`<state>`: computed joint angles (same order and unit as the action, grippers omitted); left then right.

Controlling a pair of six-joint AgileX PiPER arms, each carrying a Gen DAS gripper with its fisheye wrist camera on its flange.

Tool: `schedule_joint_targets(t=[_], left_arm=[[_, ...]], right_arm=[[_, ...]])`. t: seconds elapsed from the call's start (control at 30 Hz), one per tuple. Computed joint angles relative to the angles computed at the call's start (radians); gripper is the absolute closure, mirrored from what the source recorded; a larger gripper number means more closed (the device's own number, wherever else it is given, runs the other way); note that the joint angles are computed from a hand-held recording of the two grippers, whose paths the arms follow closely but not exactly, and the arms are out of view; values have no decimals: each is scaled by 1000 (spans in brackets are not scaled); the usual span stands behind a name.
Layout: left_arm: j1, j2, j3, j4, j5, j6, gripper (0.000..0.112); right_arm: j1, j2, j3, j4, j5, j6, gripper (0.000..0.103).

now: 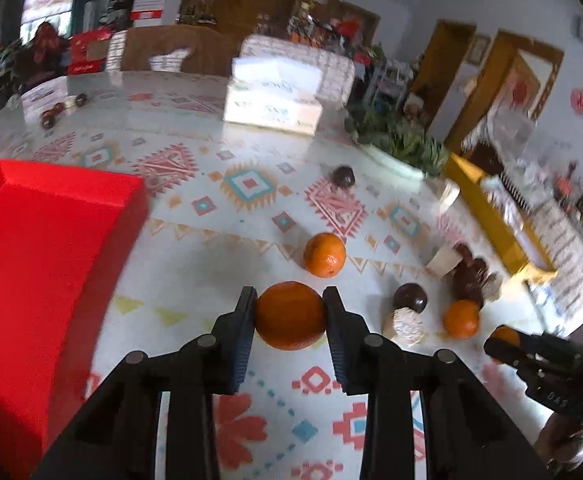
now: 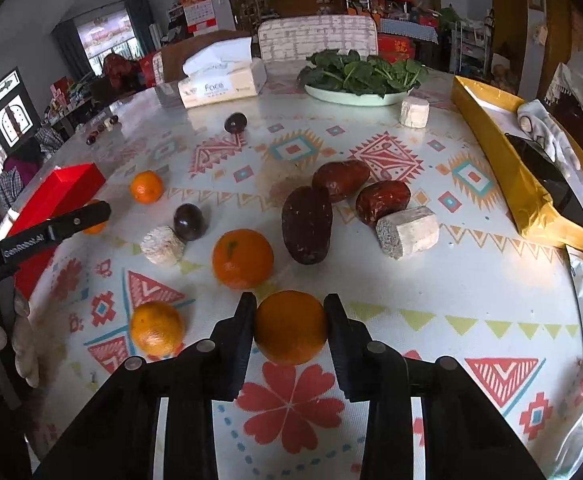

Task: Organize fruits
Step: 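Grasp an orange with the left tool while the right tool grasps another orange, then carry both oranges over the red tray and open both tools to drop them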

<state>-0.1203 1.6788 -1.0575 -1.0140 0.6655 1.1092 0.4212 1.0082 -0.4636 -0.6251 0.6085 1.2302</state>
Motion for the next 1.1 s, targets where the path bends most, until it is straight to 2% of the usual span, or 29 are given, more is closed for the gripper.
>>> schedule_joint_targets(t=[0.13, 0.23, 0.3, 0.37, 0.53, 0.67, 0.77, 0.87, 0.97, 1.1], left_arm=[[99, -45, 10, -35, 56, 15, 80], [179, -76, 4, -39, 72, 16, 80], [237, -88, -3, -43, 69, 23, 80], [279, -81, -18, -44, 67, 25, 80], [387, -12, -69, -46, 71, 14, 80], [445, 50, -116, -29, 64, -4, 80], [475, 87, -144, -16, 58, -14, 79], [503, 131, -185, 6, 73, -32, 79], [517, 163, -218, 26, 91, -51, 79], [538, 190, -244, 15, 116, -38, 79]], right_arm=[[116, -53, -26, -49, 81, 92, 65], [219, -33, -83, -95, 141, 146, 65], [281, 8, -137, -122, 154, 163, 65], [311, 69, -200, -122, 123, 140, 65], [290, 289, -391, 15, -62, -62, 65], [281, 476, -570, 156, -143, -263, 65], [267, 630, -732, 320, -164, -458, 65], [260, 776, -887, 447, -148, -604, 65], [263, 900, -1029, 513, -100, -679, 65], [270, 995, -1135, 524, -50, -697, 65]])
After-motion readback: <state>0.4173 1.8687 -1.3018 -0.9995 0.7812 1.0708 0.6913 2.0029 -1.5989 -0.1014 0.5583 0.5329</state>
